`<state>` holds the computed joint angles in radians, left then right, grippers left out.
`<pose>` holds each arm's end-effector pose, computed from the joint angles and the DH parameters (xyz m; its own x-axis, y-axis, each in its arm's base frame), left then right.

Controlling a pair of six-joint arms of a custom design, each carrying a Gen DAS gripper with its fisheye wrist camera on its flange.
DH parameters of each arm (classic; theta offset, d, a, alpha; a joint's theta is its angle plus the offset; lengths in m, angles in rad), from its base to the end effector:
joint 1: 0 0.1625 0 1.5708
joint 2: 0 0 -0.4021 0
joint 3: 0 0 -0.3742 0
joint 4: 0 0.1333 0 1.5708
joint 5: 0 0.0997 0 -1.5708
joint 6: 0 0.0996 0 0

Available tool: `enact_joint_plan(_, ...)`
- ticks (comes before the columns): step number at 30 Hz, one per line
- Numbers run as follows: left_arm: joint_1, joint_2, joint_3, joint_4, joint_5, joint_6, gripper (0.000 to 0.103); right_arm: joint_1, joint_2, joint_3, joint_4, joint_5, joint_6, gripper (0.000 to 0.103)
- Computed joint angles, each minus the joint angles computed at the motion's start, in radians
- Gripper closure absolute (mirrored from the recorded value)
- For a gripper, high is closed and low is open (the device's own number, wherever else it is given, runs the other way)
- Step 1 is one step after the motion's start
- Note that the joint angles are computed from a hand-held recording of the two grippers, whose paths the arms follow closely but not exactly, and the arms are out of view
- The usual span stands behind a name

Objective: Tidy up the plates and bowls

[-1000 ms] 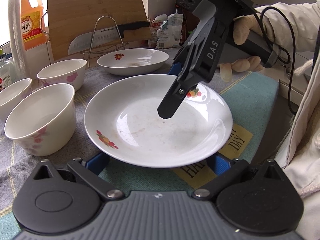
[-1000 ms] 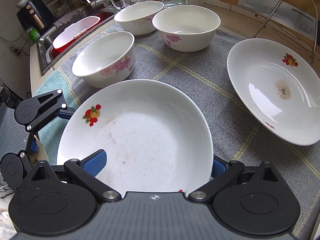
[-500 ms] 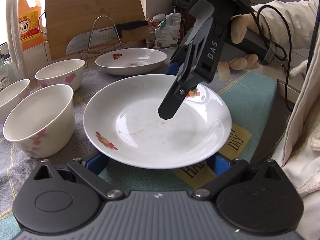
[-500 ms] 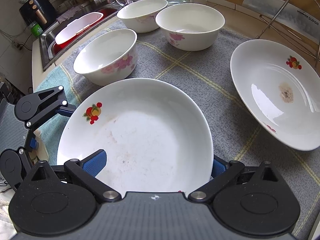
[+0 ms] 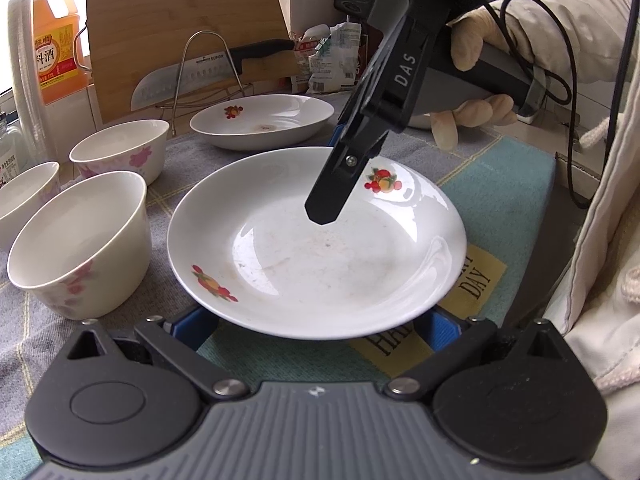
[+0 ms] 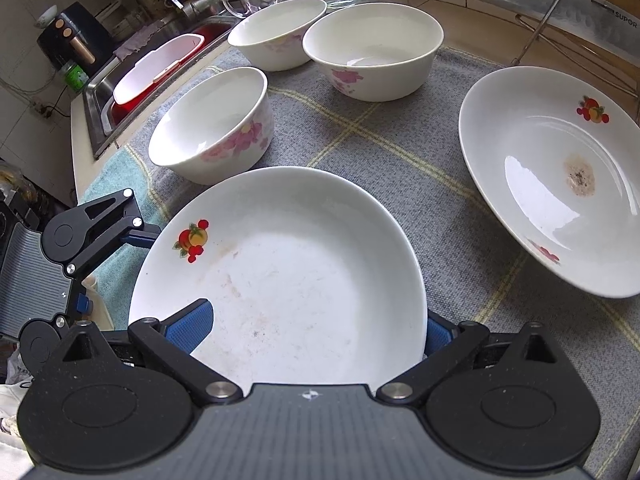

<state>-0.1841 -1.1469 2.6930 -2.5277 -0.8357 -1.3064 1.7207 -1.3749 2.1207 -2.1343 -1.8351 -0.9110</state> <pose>-0.2494 -0.1571 0.0381 -0.6577 0.3196 -0.6821 0.6983 0.5983 -0.3930 0.1709 -0.4129 0.1904 -0.4647 -0.8854 0.0142 -0.8386 0.4451 0.3141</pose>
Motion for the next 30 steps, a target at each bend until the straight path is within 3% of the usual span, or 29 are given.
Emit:
enact_joint_plan(16,0.007,-0.003,-0.003,-0.003,-0.004,0.013,0.001,0.001,0.042,-0.076,0.115,0.013,0.126,0.000)
enact_joint_plan(30,0.028,-0.015,-0.022,0.006,-0.005,0.048,0.001,-0.006,0.024,-0.081,0.133,0.032,0.126,0.000)
